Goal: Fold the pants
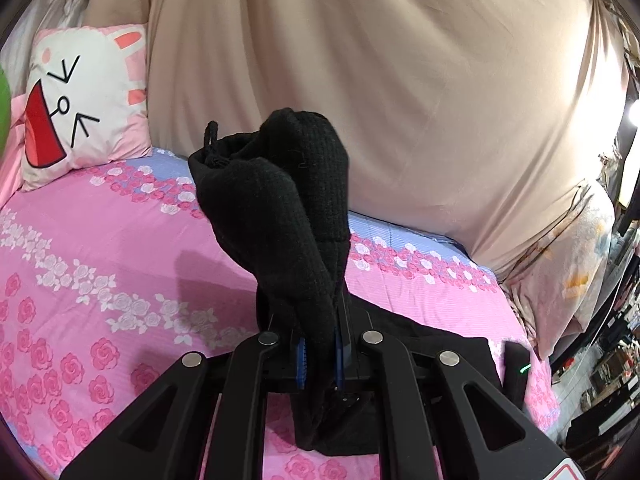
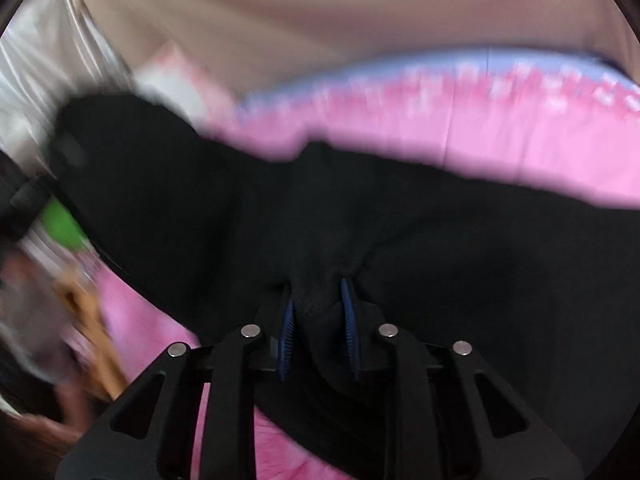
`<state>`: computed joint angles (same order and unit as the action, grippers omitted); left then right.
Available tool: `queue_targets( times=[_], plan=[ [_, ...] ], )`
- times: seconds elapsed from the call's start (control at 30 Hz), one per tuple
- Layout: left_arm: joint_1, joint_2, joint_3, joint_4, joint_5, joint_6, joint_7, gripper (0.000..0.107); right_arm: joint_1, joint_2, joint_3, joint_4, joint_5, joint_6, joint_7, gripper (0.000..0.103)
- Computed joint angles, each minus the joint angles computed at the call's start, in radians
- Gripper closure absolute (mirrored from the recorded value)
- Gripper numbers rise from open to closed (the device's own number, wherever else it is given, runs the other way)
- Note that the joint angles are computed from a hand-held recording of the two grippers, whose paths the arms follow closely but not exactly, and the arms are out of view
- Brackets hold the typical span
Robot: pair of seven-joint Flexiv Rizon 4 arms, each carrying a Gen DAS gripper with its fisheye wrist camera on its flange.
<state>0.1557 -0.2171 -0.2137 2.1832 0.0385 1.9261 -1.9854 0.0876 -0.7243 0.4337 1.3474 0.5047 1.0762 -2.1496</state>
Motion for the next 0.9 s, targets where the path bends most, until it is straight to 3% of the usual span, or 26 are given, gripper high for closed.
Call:
queue_targets(
  times=[0.07,0.13,0.23,0.33,0.43,0.5,0.63,0.67,0.73,0.9],
  plan=[
    [0.057,0.006,-0.041,0.011,0.03,0.001,-0.024,0.098,-0.068,0.027,0.057,0.01,0.068,-0.025,-0.053,0.059],
    [0.108,0.003,-0.074,0.021,0.059,0.012,-0.051,0.098,-0.122,0.082,0.085,0.037,0.16,0.027,-0.108,0.058],
    [0.2,-0.01,-0.138,0.027,0.119,0.035,-0.115,0.098,-0.093,0.131,0.019,0.068,0.161,0.102,-0.086,0.058],
    [0.273,-0.015,-0.193,0.028,0.178,0.043,-0.177,0.098,-0.019,0.11,-0.097,0.073,0.079,0.177,0.062,0.059],
    [0.258,-0.012,-0.171,0.025,0.19,0.039,-0.188,0.098,0.037,0.057,-0.201,0.059,-0.043,0.162,0.231,0.06],
    [0.264,-0.012,-0.174,0.024,0.202,0.037,-0.193,0.098,0.056,0.023,-0.239,0.055,-0.113,0.148,0.301,0.067],
    [0.269,-0.011,-0.175,0.024,0.207,0.034,-0.201,0.098,-0.029,0.043,-0.13,0.064,-0.084,0.18,0.296,0.066],
    [0.283,-0.012,-0.188,0.025,0.215,0.034,-0.207,0.098,-0.055,0.046,-0.102,0.066,-0.072,0.194,0.295,0.061],
    [0.316,-0.016,-0.218,0.024,0.231,0.037,-0.222,0.098,-0.075,0.061,-0.094,0.084,-0.078,0.222,0.324,0.054],
    [0.386,-0.018,-0.306,0.001,0.278,0.03,-0.244,0.099,-0.123,0.086,-0.077,0.129,-0.1,0.26,0.389,0.052]
  ],
)
